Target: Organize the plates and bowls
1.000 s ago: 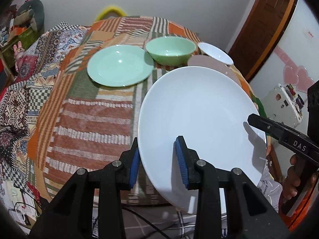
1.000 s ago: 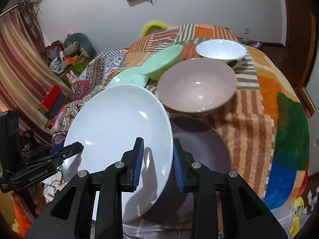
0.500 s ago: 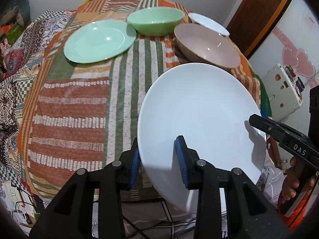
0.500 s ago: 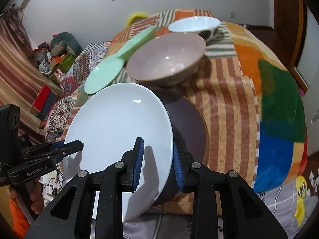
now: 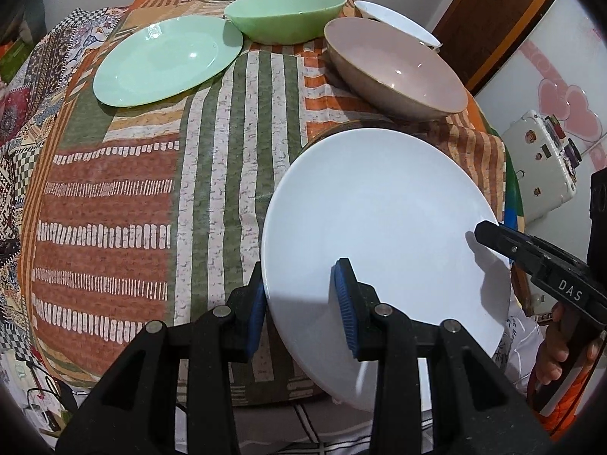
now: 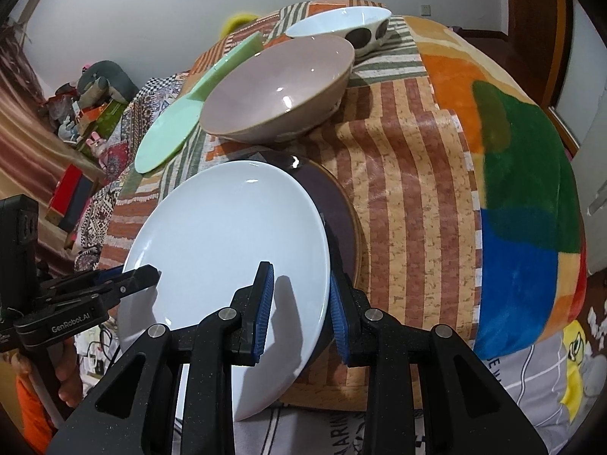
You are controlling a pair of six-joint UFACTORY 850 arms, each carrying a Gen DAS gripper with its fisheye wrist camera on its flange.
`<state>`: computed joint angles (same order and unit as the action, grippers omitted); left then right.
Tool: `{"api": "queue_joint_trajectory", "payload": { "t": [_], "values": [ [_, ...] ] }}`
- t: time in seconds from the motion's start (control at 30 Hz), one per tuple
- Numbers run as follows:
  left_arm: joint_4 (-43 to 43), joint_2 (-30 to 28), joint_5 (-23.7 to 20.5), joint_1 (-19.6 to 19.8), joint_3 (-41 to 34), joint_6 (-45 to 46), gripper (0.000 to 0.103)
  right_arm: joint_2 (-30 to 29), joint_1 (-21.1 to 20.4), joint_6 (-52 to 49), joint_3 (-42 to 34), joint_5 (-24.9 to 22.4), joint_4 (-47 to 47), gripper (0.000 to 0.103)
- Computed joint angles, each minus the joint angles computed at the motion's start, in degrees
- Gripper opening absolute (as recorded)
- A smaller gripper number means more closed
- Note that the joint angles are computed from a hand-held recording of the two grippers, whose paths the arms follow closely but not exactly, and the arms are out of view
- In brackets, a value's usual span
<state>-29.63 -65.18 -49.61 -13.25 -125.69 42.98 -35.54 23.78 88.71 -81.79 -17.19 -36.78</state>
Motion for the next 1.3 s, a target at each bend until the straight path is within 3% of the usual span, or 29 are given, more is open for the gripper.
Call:
{"api": "queue_joint_trajectory", "payload": {
  "t": [0.57, 0.73, 0.87, 1.0, 1.07, 1.3],
  "values": [
    [0.74, -7.27, -4.87, -0.83, -11.98, -3.28, 0.037, 1.02, -1.12, 2.89, 1.2, 1.49, -2.05, 0.026],
    [1.67, -5.17, -1.16, -1.64, -8.06, -1.62, 0.039, 1.51, -1.02, 4.33, 1.82, 1.49, -3.68, 0.026],
    [1.21, -5.48, -1.53, -1.55, -8.48, -1.72, 0.039, 1.09, -0.64, 2.03, 0.95, -0.34, -2.9, 0.029],
    [1.52, -4.3, 0.62, -1.64, -6.56, -0.98, 0.038, -1.04, 0.26, -0.68, -2.66, -6.93, -2.61, 0.029],
    [2.4, -2.56, 3.76, -1.96, -3.68, 0.33, 0.038, -1.07, 0.4, 0.21, -2.63, -6.97, -3.72, 0.029],
    [0.82, -0.66, 5.45, -1.87, -1.25, 3.23, 0.038, -0.15, 0.19, 0.42, -1.67, -6.48, -3.56, 0.029]
  ]
}}
